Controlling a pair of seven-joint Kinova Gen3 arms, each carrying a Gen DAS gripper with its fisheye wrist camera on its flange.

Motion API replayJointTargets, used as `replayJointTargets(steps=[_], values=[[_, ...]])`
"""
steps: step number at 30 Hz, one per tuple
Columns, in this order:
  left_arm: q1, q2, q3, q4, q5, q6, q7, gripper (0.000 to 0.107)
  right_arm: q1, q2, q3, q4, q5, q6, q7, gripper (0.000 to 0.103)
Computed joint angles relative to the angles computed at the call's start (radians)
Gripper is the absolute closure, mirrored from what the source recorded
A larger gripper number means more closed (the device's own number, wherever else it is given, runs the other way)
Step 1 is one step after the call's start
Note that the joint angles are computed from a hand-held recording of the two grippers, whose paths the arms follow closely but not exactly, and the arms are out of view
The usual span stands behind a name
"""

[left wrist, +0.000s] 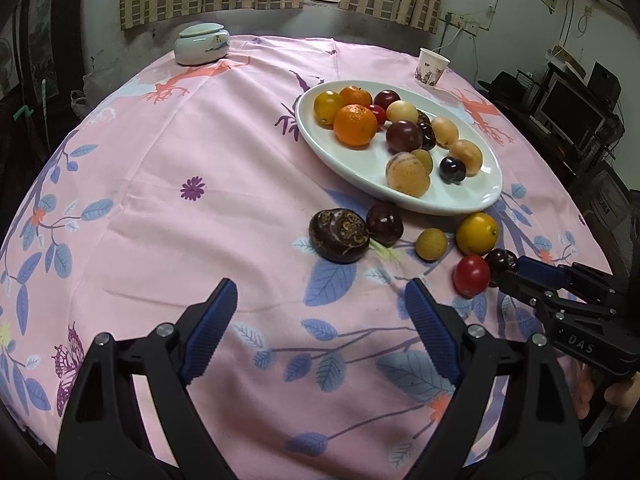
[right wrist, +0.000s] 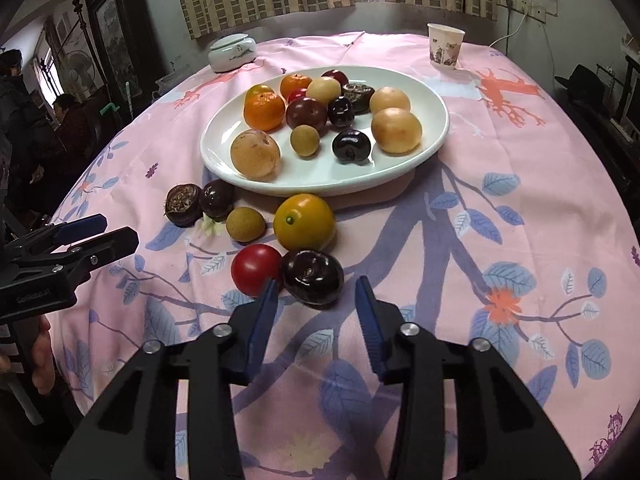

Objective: Organize fruits
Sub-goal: 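Grasp a dark purple plum with the right tool while the left tool grasps a mangosteen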

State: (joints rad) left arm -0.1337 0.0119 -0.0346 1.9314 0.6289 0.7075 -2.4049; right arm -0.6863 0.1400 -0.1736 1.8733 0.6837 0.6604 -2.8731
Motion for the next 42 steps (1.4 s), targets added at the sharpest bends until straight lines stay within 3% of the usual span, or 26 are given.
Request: replayJointTargets(steps=[4,6,14,17,19,21,24,26,27,34,42], values=[[0.003,0.002,0.002,-0.003,-0.006,-0.004,-0.002,0.02,0.006,0.022,0.015,-0.011,0.001,-0.027,0.008,0.062],[0.008,0.006,0.006,-0.008,-0.02,-0.011,0.011,0.02,0.028,0.031,0.01,-0.018,-0.032,-0.051,0.05,0.074],[0.039,0.062,0.043,-0.056,-0.134,-0.081,0.1,0.02,-0.011,-0.037,0.001,0.015,-0.024,0.003,-0.023,0.074],[0.041,0.102,0.062,-0.091,-0.142,-0.066,0.089,0.021,0.003,-0.071,-0.021,0.043,-0.01,-0.005,-0.055,0.074],[0.047,0.13,0.073,-0.114,-0.167,-0.052,0.104,0.026,0.018,-0.093,-0.035,0.063,-0.004,-0.022,-0.077,0.074],[0.041,0.164,0.093,-0.139,-0.194,-0.024,0.12,0.05,0.034,-0.108,-0.047,0.079,0.003,-0.035,-0.101,0.074],[0.055,0.164,0.099,-0.126,-0.208,-0.06,0.119,0.052,0.055,-0.12,-0.063,0.093,0.008,-0.05,-0.124,0.074],[0.043,0.168,0.108,-0.132,-0.192,-0.051,0.102,0.055,0.064,-0.123,-0.071,0.096,0.008,-0.055,-0.13,0.074],[0.031,0.17,0.114,-0.135,-0.172,-0.04,0.079,0.063,0.067,-0.124,-0.075,0.099,0.01,-0.058,-0.136,0.074],[-0.024,0.094,0.105,-0.064,-0.009,-0.016,-0.09,0.063,0.066,-0.128,-0.095,0.097,0.02,-0.051,-0.147,0.074],[-0.034,0.009,0.019,-0.017,0.107,0.113,-0.211,0.063,0.051,-0.115,-0.1,0.07,0.028,-0.035,-0.133,0.074]])
